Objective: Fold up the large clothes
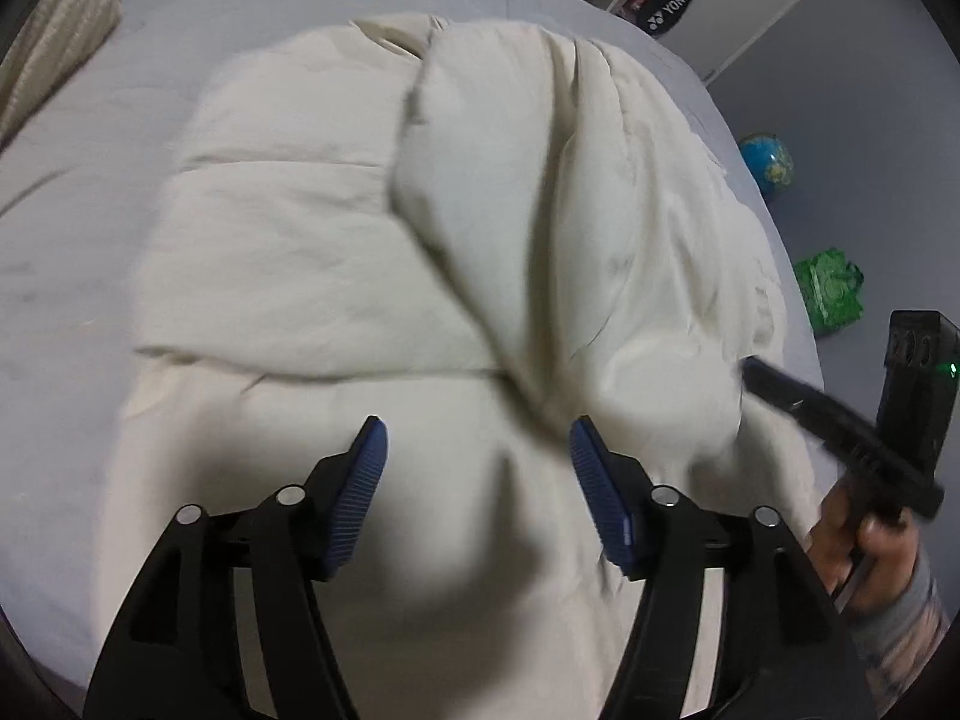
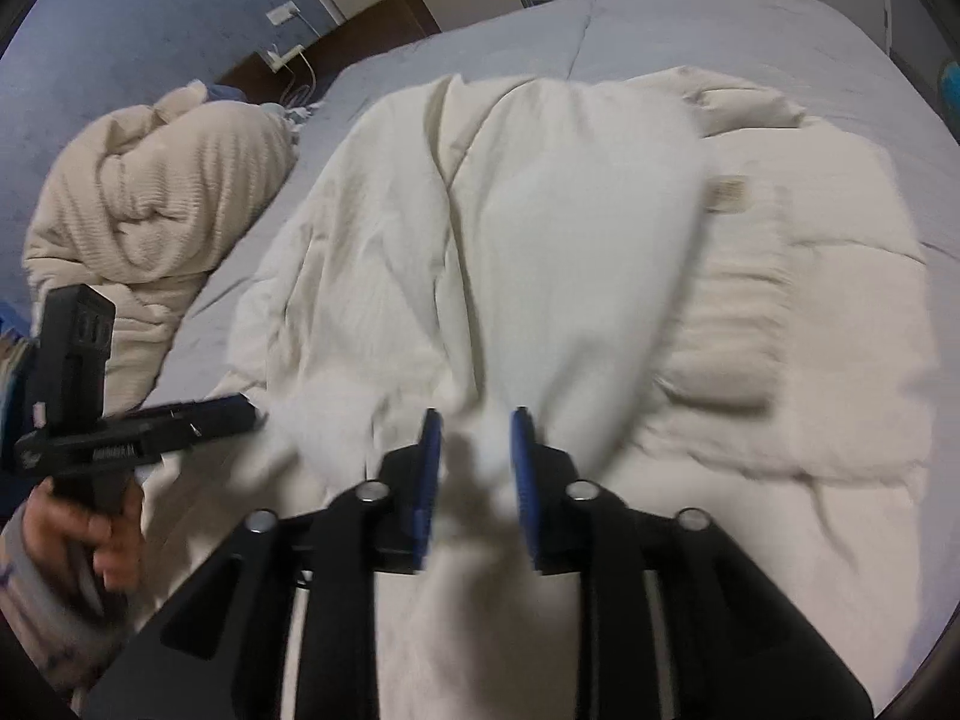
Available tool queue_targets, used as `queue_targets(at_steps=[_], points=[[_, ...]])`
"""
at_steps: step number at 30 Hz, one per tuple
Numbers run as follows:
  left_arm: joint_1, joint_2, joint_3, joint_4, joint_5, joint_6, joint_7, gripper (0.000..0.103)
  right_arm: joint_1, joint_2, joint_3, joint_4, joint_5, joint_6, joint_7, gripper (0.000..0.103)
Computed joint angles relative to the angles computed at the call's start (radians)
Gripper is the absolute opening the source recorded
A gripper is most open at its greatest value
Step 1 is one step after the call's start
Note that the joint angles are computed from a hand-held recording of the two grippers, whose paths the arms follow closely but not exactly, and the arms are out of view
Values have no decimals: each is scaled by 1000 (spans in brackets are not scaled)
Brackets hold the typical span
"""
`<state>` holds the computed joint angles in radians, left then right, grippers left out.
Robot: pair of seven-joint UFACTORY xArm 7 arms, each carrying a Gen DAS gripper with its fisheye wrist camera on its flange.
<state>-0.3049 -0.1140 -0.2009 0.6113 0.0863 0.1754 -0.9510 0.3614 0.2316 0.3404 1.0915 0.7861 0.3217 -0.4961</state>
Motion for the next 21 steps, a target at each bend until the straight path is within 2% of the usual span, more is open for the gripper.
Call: queue_targets(at_steps=[1,2,4,7,10,15,21], points=[[-9,-53,3,-42,-14,8,9,69,-9,-32,-4,-31,3,5,-5,48],[-10,-92,1,-71,-19,18,11,72,-22,-93,-15,-88,12,14,-16,51],[-35,-199,11,-152,-62,50,33,73,-29,-172,-41,-154,76,42,-70,52],[-47,-335,-12,-250,-97,98,6,77,-33,-316,-109,-275,186,95,-148,57],[-45,-438,-32,-316,-119,143,-39,77,-30,-434,-192,-392,252,106,-169,59],[-93,-626,-37,-436,-168,208,-123,77,-31,-514,-312,-508,284,147,-145,59],[-156,-652,11,-468,-213,242,-128,79,-57,-559,-365,-580,281,200,-130,59]])
